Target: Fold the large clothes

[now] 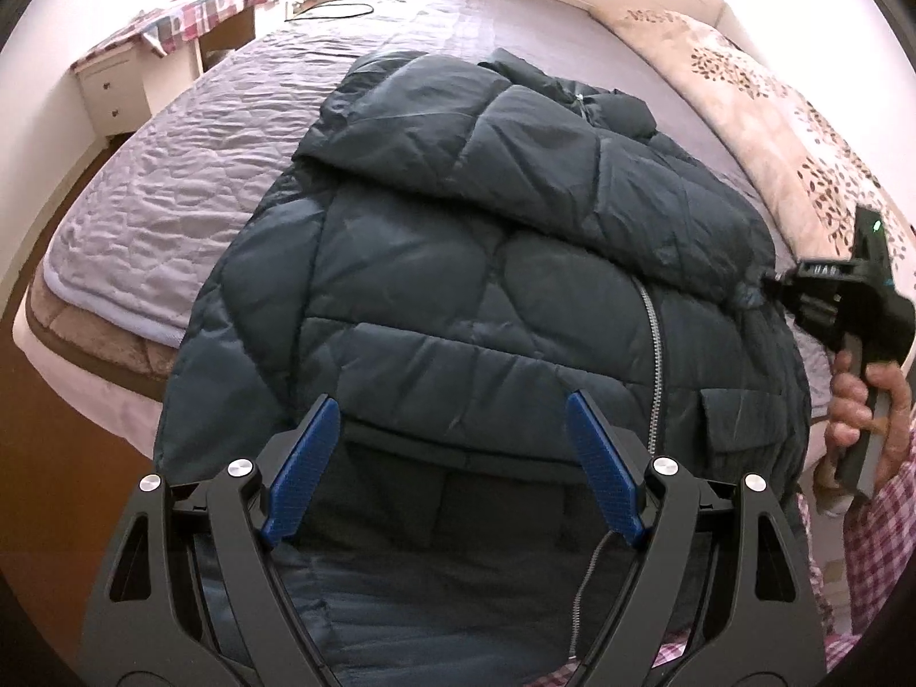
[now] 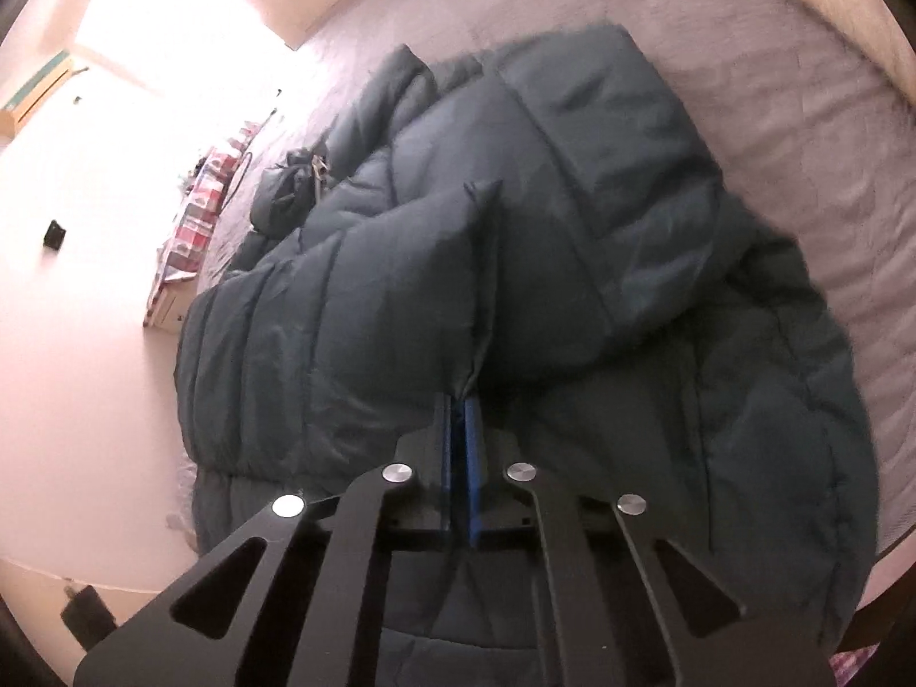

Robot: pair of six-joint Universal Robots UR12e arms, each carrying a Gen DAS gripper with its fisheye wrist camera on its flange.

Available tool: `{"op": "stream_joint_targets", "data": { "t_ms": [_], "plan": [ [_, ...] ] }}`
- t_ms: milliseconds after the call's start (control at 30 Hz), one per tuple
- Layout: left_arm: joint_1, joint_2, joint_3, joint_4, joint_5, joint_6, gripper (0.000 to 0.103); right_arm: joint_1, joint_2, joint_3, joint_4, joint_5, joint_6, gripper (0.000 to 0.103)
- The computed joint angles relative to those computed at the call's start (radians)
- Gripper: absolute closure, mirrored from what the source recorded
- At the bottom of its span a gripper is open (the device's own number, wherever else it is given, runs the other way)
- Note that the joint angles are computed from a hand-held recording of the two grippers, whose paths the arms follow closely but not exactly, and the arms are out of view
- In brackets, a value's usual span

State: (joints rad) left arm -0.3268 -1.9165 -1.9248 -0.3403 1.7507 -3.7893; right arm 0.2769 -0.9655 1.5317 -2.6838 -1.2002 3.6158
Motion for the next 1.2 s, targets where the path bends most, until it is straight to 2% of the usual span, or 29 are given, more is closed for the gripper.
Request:
{"op": "stream_joint_targets", "data": {
  "t_ms": [133,300,500,533,600,633,667,733,1000,1200],
  "plan": [
    [0.002,-0.001,0.004,-0.008,0.004,-0.004,0.023,0.009,-0.007,-0.015,-0.041,-0.082,-0.037,0.1],
    [-0.004,-0.008,0.019,-0.026,0.019,-0.014,0.023,0.017,0.005,-0.048,0.061,-0.127,-0.078,0.1],
    [-0.027,-0.019,0.048,-0.082,0.087,-0.035,0.023,0.03,0.013,-0.051,0.091,-0.166,-0.106,0.098],
    [-0.031,-0.021,0.052,-0.089,0.094,-0.039,0.023,0.031,0.011,-0.053,0.103,-0.173,-0.112,0.095],
    [-0.034,-0.023,0.058,-0.102,0.098,-0.048,0.023,0.035,0.007,-0.055,0.11,-0.191,-0.114,0.075],
    [-0.035,-0.024,0.06,-0.106,0.099,-0.051,0.023,0.037,0.0,-0.048,0.1,-0.211,-0.112,0.055],
    [-0.036,-0.025,0.062,-0.115,0.1,-0.054,0.023,0.039,-0.006,-0.038,0.081,-0.226,-0.109,0.042],
    [-0.04,-0.026,0.066,-0.131,0.104,-0.057,0.023,0.046,-0.023,-0.009,0.023,-0.272,-0.114,0.041],
    [-0.05,-0.018,0.067,-0.18,0.146,-0.062,0.023,0.058,-0.094,0.09,-0.016,-0.336,-0.25,0.041],
    [-0.051,0.006,0.043,-0.219,0.155,-0.067,0.023,0.072,-0.16,0.195,-0.041,-0.415,-0.37,0.041]
  ]
}}
